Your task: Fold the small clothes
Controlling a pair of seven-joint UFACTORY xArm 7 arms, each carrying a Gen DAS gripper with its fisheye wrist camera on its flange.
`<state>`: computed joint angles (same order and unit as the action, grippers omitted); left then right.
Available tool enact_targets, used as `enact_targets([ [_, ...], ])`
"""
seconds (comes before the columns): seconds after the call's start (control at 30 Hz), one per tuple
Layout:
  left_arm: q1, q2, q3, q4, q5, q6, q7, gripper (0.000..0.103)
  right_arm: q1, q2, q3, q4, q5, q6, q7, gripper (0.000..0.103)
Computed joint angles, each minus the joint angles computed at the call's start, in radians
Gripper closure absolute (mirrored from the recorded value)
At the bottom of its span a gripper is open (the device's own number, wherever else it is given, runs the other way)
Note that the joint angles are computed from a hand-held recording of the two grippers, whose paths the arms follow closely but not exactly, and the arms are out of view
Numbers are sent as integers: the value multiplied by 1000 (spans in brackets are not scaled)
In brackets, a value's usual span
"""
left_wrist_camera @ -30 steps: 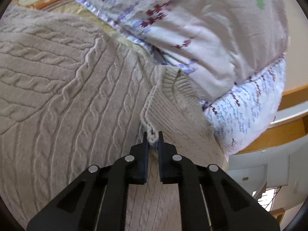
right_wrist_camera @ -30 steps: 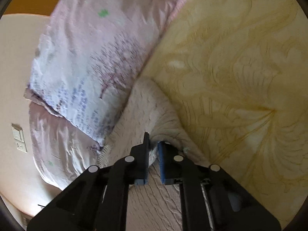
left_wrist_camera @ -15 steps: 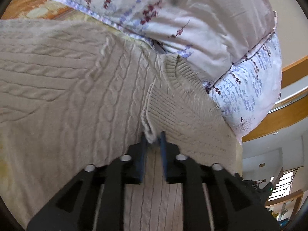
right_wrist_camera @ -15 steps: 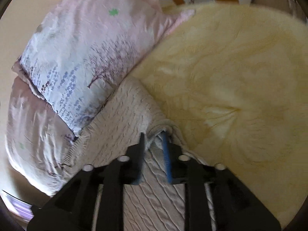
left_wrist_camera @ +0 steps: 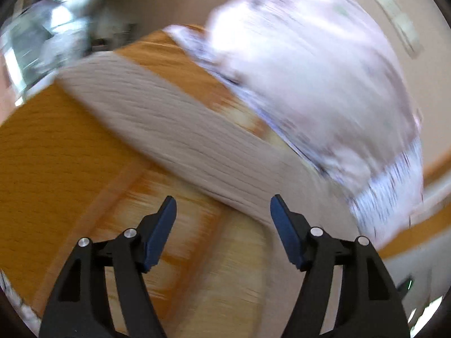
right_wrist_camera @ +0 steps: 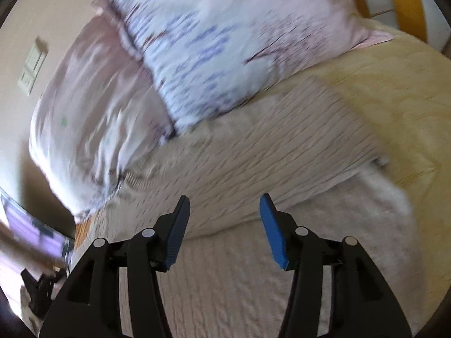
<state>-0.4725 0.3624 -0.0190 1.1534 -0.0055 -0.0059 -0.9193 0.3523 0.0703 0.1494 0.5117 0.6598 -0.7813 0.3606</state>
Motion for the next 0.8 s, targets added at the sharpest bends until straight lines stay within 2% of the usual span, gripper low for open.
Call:
enact_targets([
  [0.1, -1, -16, 62, -43, -20, -16, -60, 36, 19, 18, 9, 27, 16, 15, -44, 49],
  [0.17, 46, -4, 35, -47, -44, -43, -67, 38, 30, 21, 11, 31, 27, 10, -65, 48],
  [0.2, 92, 6, -1, -47, -68, -61, -67, 40, 37, 20, 14, 31, 40, 6, -81, 46],
  [0.23, 102, 19, -7, -30, -85, -60, -77, 42, 44, 18, 16, 32, 51, 1, -98, 43],
  [0.33, 227, 46, -117, -31, -135, -116, -67, 50, 47, 16, 16, 26, 40, -13, -102, 42],
  [0.5, 304, 71, -180, -6, -160, -133, -62, 53, 43, 16, 14, 22, 22, -13, -96, 42],
  [0.63, 331, 89, -194, -2, -179, -160, -82, 67, 36, 24, 10, 21, -1, -7, -74, 42],
  [0.77, 452, 128, -297, -3, -152, -199, -98, 87, 30, 31, 6, 17, -26, 0, -50, 42],
  [0.8, 462, 131, -304, -3, -146, -199, -106, 93, 29, 30, 5, 16, -32, 3, -45, 42],
])
